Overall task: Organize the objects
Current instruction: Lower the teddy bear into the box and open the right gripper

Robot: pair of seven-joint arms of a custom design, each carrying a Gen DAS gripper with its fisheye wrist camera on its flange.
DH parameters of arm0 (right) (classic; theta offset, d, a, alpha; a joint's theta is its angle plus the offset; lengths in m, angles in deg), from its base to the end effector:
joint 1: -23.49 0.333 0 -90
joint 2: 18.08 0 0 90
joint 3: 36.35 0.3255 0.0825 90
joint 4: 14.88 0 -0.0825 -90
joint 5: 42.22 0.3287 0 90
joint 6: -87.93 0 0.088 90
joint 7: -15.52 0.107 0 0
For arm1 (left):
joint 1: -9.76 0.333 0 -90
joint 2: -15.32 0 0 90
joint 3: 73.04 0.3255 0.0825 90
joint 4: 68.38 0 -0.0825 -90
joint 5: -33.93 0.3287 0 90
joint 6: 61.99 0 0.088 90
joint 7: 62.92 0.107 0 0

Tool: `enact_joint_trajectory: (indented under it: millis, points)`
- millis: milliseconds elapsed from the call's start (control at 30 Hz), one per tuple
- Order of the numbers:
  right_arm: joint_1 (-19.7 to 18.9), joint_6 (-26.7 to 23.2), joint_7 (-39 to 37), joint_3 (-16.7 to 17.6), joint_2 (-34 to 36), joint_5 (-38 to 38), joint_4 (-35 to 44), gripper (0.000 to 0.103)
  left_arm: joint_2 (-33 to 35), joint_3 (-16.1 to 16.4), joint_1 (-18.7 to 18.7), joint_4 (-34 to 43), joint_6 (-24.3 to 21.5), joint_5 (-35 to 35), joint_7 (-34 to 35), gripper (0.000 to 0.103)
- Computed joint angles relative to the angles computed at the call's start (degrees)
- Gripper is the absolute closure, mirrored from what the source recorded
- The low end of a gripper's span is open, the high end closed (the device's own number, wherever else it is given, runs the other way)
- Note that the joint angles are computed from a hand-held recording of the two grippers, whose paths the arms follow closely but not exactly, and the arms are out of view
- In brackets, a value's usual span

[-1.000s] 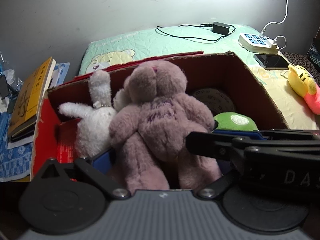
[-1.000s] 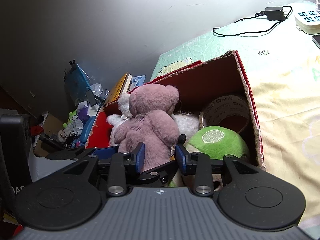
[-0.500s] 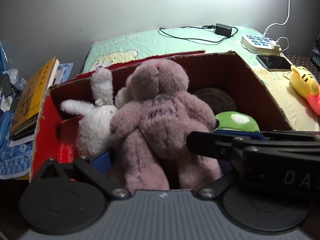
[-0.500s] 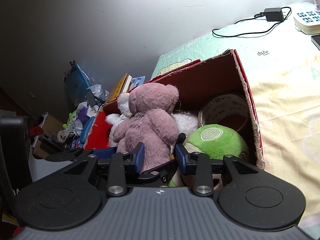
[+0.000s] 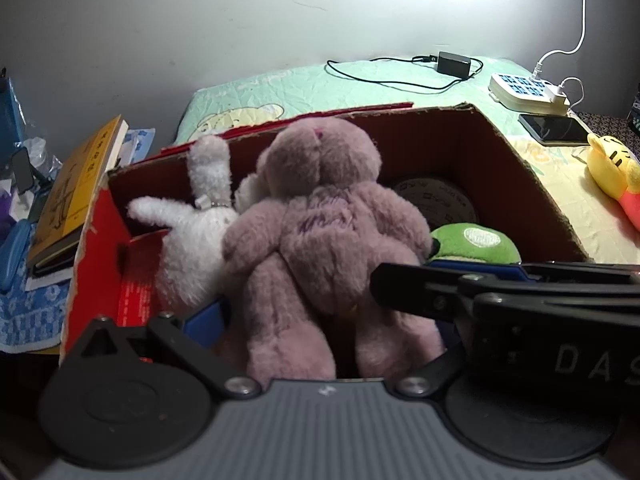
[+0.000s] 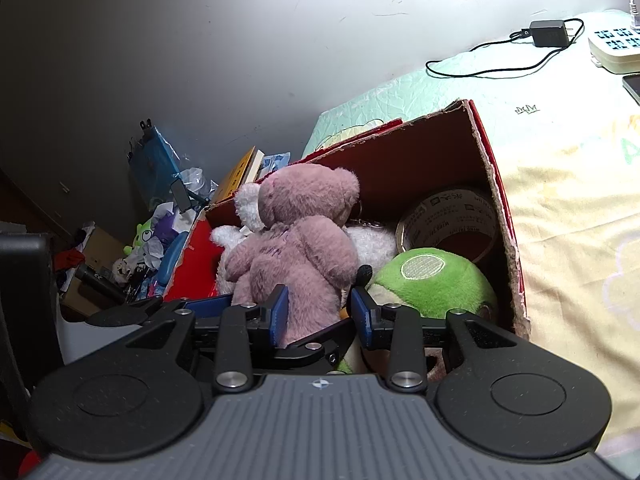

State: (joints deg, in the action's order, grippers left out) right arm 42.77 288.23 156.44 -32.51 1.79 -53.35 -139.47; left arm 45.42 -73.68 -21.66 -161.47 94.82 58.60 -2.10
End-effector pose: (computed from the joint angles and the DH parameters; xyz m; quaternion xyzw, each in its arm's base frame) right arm 0.5283 0.2464 0.4039 -0.5306 0.7071 -0.0687 0.4623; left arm 0.5731 -0.3763 0.4191 -0.5273 0.7898 -0.2405 0.2009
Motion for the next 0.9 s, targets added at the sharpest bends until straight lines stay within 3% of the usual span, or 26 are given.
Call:
enact_joint_trajectory:
  millis: [267,533,700,900]
  points:
    - [1.9,0.8,-1.4,-1.4,-0.6,1.9,-1.1,0.066,-0.4,1.6,-1.5,-0.4,-0.1,3.1,-3.4,0.0]
    - [0.3,1.4,-0.7,0.2,-1.4,1.0,-2.2,0.066,-1.1,2.1,-2.0,-1.3,-0.4,5.9,-6.6,0.0]
    - [-1.4,1.9,1.1,1.5,-2.1,-0.8,-3.1,0.065,-1.8,1.9,-2.3,-1.3,-2.3,8.1,-8.7,0.0]
    - [-0.5,2.9,1.1,0.7,-3.6,-0.8,-5.0,0.061,-3.0,0.7,-2.3,-1.4,-5.8,10.4,-11.4,0.0]
